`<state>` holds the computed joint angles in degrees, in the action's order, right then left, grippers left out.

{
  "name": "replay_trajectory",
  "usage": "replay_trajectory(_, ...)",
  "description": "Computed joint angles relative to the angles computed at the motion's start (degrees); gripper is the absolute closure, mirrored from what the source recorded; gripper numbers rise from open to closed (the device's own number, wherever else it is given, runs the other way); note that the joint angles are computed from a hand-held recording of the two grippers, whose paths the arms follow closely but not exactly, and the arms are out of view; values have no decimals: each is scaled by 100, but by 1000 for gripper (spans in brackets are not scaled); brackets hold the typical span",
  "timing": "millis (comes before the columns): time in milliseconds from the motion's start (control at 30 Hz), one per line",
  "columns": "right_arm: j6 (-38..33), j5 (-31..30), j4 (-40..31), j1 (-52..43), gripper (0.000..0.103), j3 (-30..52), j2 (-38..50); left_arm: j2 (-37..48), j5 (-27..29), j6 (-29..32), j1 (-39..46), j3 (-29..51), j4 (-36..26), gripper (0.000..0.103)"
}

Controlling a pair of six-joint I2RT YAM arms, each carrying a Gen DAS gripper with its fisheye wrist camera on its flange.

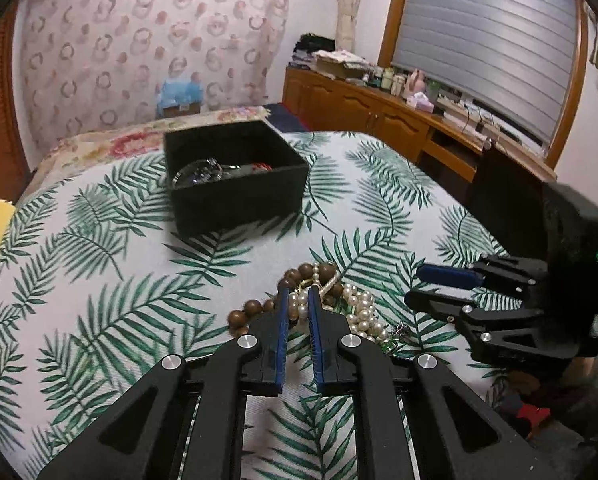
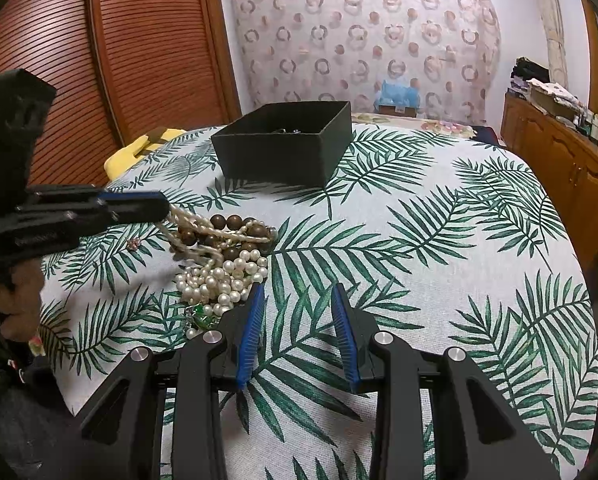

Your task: Organize jewelry

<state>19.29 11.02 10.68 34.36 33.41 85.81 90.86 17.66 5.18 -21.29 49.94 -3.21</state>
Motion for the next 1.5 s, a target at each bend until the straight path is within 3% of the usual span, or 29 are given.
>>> replay_trajectory(333, -52, 6, -170, -16, 66, 139, 98, -594, 106, -59, 308, -226, 121, 94)
replay_trajectory(1000, -477, -82, -1084, 263, 66, 1614, 1108, -1216, 398, 100, 982, -596, 130, 94)
replay_trajectory(1133, -442, -236, -1114, 176, 65, 1710, 1227, -1215, 469, 103, 1074, -642, 150, 94)
replay_trajectory(1233, -421, -223, -1151, 144, 59, 1727, 1236, -1201, 508, 122, 1111, -663, 169, 94)
replay_trajectory(1500, -286, -550, -1078, 32, 59, 1581, 1145, -1153, 540, 123, 1112, -734, 229, 94)
